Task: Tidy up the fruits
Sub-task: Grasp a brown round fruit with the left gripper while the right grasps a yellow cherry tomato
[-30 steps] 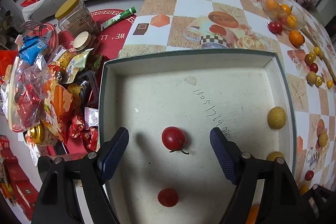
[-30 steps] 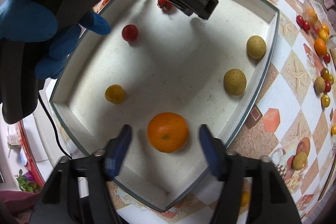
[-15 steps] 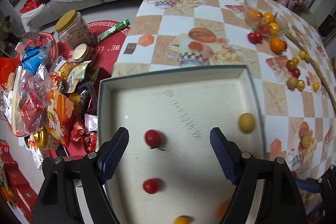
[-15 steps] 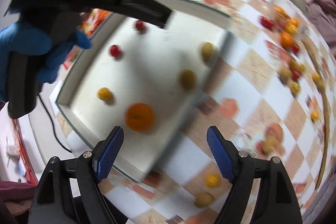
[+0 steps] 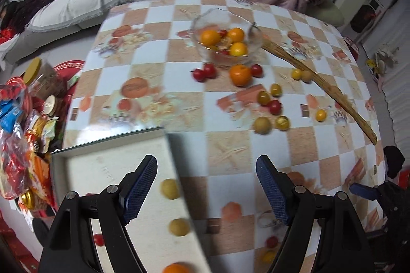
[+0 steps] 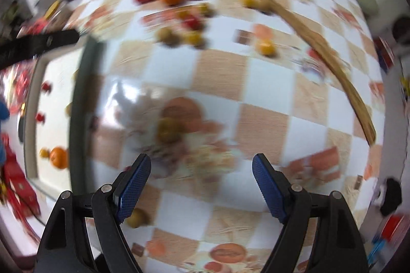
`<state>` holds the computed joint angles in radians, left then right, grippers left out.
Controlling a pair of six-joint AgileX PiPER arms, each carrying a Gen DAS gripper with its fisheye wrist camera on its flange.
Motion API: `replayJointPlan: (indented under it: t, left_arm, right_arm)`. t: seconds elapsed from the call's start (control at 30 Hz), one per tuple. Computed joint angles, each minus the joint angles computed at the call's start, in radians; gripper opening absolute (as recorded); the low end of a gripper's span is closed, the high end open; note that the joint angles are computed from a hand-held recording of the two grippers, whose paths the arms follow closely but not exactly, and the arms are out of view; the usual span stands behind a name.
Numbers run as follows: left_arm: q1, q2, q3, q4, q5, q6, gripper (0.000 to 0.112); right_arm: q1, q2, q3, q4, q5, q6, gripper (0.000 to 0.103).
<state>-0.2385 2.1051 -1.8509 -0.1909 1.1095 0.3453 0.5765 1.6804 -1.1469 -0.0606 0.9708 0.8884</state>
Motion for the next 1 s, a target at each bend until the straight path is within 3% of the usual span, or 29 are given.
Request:
replayJointPlan:
  t: [0.2, 0.47, 0.67, 1.0]
  left_arm:
    - [-0.106, 0.055, 0.023, 0.071, -0.042, -0.079, 0.081]
    - [-0.164, 0.144, -0.015, 0.133, -0.069, -0.145, 0.081]
    - [-0.174, 0.222, -0.121, 0.148, -0.041, -0.186, 0.081]
    - [-0.205, 0.284, -0.205, 0.178, -0.022, -0.222, 0.081]
  right_arm:
    - [-0.138, -0.07, 0.103, 0.037, -0.045, -0.052, 0.084]
    - [-0.258, 0.015, 0.101, 0.107, -0.126, -0.187, 0.084]
    - [-0.313, 0.086, 0.054, 0.13, -0.156, -0.256, 0.084]
    - [-0.341, 0.213, -0.059, 0.078, -0.186, -0.293, 0.084]
